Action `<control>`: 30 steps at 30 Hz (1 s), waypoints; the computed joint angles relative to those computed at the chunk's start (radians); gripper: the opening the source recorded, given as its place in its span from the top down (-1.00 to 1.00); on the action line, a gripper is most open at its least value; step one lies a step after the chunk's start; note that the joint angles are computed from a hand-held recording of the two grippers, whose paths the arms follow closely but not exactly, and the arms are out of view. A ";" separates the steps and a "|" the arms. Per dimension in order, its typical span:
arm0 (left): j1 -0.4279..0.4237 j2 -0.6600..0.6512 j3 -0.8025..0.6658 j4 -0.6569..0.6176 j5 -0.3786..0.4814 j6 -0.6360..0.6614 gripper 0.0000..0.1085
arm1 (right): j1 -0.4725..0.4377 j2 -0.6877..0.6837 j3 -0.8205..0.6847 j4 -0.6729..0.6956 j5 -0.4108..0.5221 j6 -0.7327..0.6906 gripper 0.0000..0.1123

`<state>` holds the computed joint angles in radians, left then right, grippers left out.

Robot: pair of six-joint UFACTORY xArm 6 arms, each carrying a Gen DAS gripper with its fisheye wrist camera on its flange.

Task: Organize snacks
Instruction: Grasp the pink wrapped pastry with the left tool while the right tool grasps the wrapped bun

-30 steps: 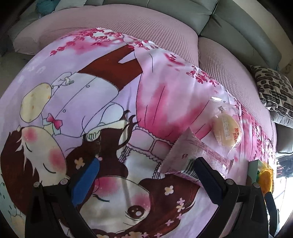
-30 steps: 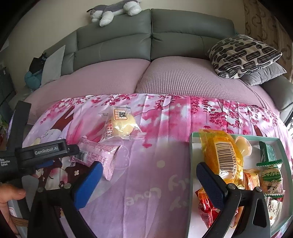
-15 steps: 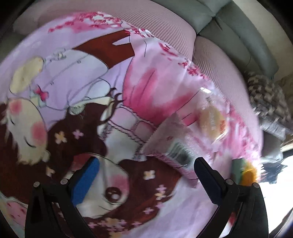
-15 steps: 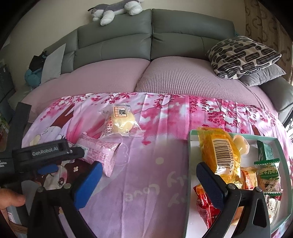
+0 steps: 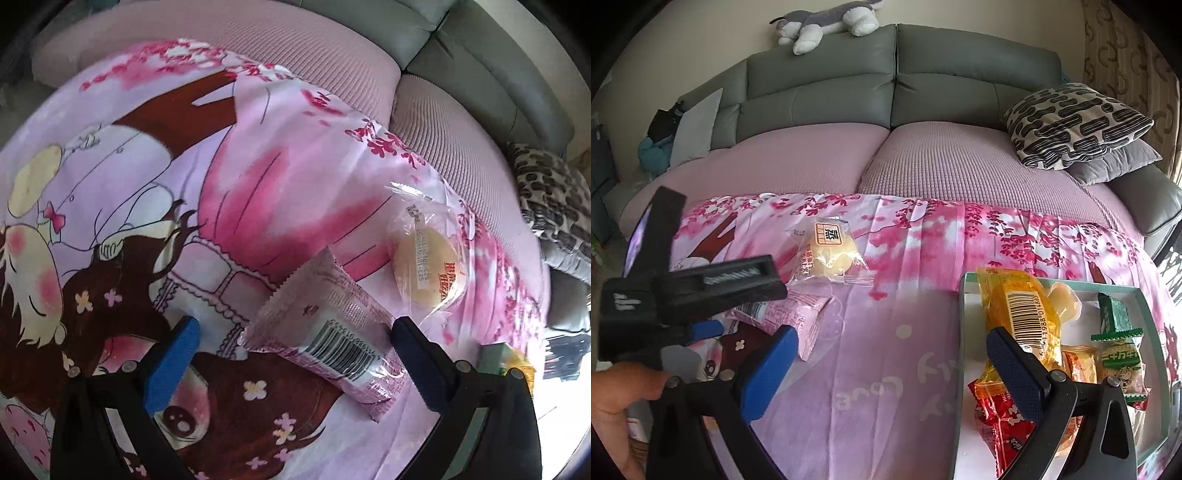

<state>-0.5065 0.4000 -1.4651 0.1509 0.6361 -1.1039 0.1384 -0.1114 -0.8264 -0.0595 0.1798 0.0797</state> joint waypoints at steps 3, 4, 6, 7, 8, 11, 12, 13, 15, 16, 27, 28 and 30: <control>-0.010 -0.001 0.005 0.026 -0.012 -0.020 -0.85 | -0.007 -0.001 0.002 -0.048 -0.002 0.034 -0.83; -0.010 -0.012 0.023 0.019 -0.037 -0.021 -0.69 | -0.009 -0.002 0.004 -0.055 -0.001 0.039 -0.83; -0.003 -0.051 0.085 -0.035 -0.115 0.017 -0.37 | -0.011 -0.001 0.004 -0.046 0.000 0.033 -0.83; -0.004 -0.054 0.098 -0.074 -0.152 0.048 -0.13 | -0.013 -0.002 0.004 -0.043 0.000 0.033 -0.83; -0.005 -0.062 0.123 -0.137 -0.205 0.100 0.04 | -0.014 -0.002 0.003 -0.037 0.000 0.030 -0.83; -0.005 -0.074 0.173 -0.282 -0.302 0.200 0.16 | -0.013 -0.005 0.001 -0.008 -0.001 0.010 -0.83; -0.004 -0.084 0.192 -0.333 -0.324 0.239 0.17 | -0.011 -0.006 0.000 0.008 -0.001 -0.003 -0.83; -0.002 -0.096 0.209 -0.354 -0.335 0.257 0.19 | -0.009 -0.005 -0.003 0.032 -0.001 -0.021 -0.83; 0.006 -0.110 0.227 -0.371 -0.349 0.273 0.22 | 0.000 0.000 -0.015 0.077 0.003 -0.054 -0.83; 0.008 -0.116 0.240 -0.379 -0.365 0.273 0.24 | 0.006 0.005 -0.023 0.114 0.005 -0.082 -0.83; 0.055 -0.152 0.317 -0.553 -0.499 0.410 0.24 | 0.076 0.208 -0.279 0.423 0.100 -0.326 -0.70; 0.059 -0.153 0.320 -0.553 -0.503 0.410 0.24 | 0.074 0.238 -0.317 0.435 0.134 -0.329 -0.65; 0.058 -0.153 0.325 -0.598 -0.510 0.452 0.24 | 0.070 0.295 -0.385 0.528 0.195 -0.384 -0.63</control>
